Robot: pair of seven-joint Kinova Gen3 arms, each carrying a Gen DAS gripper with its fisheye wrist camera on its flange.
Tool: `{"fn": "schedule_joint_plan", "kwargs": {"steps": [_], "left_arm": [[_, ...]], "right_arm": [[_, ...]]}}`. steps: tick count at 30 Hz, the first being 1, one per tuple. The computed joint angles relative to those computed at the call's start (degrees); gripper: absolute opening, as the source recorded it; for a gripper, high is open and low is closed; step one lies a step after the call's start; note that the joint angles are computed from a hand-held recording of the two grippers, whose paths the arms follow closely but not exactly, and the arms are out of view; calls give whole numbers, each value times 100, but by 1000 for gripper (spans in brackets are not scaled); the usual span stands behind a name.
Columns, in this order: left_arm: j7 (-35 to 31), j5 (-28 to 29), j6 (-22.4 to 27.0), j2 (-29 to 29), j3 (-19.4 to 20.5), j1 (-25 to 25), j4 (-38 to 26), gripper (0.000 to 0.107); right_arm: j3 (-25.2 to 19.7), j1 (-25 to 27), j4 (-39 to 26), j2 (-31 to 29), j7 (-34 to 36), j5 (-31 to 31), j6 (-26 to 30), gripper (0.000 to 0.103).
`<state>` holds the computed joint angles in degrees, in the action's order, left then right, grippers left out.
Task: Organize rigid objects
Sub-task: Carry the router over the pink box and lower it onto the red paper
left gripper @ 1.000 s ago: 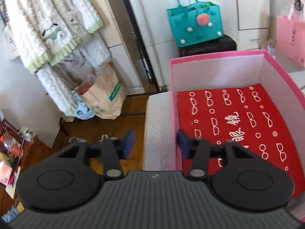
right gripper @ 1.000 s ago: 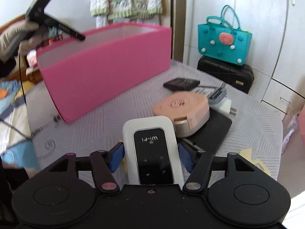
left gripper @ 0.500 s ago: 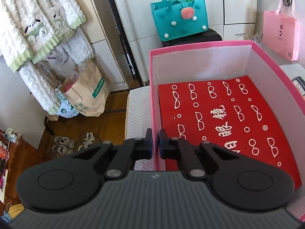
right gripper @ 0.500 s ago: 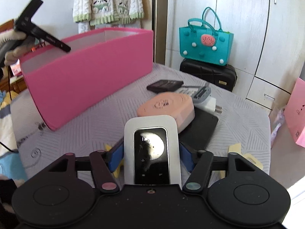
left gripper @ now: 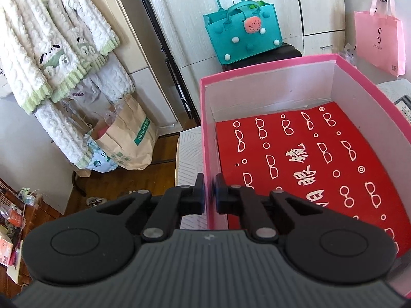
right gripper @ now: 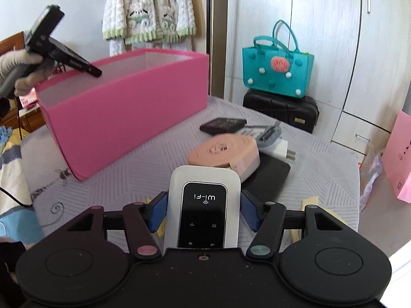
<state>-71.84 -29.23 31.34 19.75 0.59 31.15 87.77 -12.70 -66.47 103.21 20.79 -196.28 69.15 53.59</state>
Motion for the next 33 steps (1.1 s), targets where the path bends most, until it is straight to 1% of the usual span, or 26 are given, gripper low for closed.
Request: {"fn": "schedule_joint_plan", "kwargs": {"steps": [4, 8, 13, 17, 22, 26, 28, 31, 33], "left_arm": [[205, -249, -18, -30, -113, 174, 70, 7], [255, -300, -9, -45, -71, 166, 89, 7], [391, -447, 56, -57, -85, 247, 88, 7], [451, -468, -63, -142, -39, 212, 208, 7], [861, -809, -252, -181, -186, 360, 395, 7], [821, -642, -290, -203, -75, 190, 378, 6], [863, -651, -339, -222, -94, 200, 395, 6], [1049, -815, -390, -226, -182, 308, 417, 5], [1125, -725, -411, -221, -152, 260, 400, 5]], "right_arm": [[4, -31, 61, -59, -175, 173, 25, 65], [-30, -67, 92, -72, -347, 370, 195, 65], [-99, 13, 74, -133, -266, 483, 205, 65], [-139, -23, 60, -174, -248, 655, 328, 65], [-176, -7, 59, -185, -390, 833, 392, 65], [-199, -6, 3, -197, -398, 894, 488, 65], [-205, -8, -47, -222, -378, 928, 536, 65], [-215, 49, -98, -298, -373, 1041, 454, 65], [-213, 118, -190, -331, -324, 1139, 349, 65]]}}
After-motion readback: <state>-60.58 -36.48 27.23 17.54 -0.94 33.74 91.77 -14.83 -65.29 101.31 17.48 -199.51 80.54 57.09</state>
